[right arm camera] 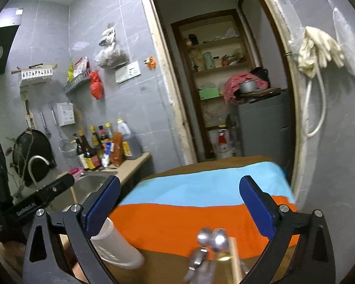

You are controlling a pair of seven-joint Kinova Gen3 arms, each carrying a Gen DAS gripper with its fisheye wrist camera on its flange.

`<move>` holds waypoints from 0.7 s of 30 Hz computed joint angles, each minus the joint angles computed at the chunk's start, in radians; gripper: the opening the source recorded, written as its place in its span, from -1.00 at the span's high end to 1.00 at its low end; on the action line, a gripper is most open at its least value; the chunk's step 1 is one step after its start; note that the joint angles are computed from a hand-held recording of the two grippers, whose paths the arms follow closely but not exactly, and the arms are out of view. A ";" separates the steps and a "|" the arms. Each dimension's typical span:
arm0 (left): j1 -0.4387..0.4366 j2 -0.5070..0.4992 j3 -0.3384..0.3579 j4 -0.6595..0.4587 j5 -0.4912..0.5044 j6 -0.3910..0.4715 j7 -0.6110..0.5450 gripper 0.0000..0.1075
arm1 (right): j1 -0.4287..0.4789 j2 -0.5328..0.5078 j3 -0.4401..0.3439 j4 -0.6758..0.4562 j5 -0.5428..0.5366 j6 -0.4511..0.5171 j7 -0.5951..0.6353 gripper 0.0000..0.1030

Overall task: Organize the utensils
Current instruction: 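Move both open tools back down to the utensil pile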

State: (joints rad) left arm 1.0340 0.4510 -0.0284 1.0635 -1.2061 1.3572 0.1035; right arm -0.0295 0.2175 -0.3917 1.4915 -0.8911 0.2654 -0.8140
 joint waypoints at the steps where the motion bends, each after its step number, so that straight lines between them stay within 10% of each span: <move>1: 0.005 0.020 0.003 -0.031 -0.002 0.008 -0.017 -0.91 | 0.021 -0.007 -0.003 0.008 -0.009 0.004 0.020 -0.92; 21: 0.024 0.344 -0.090 -0.546 0.317 0.075 -0.367 -0.91 | 0.116 0.073 0.163 -0.014 0.003 0.215 0.051 -0.92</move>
State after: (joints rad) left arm 1.0579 0.7953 -0.1186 0.5175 -0.8895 1.4323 -0.2636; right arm 0.0862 0.2904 -0.2288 1.4775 -0.8883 0.4806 -0.7633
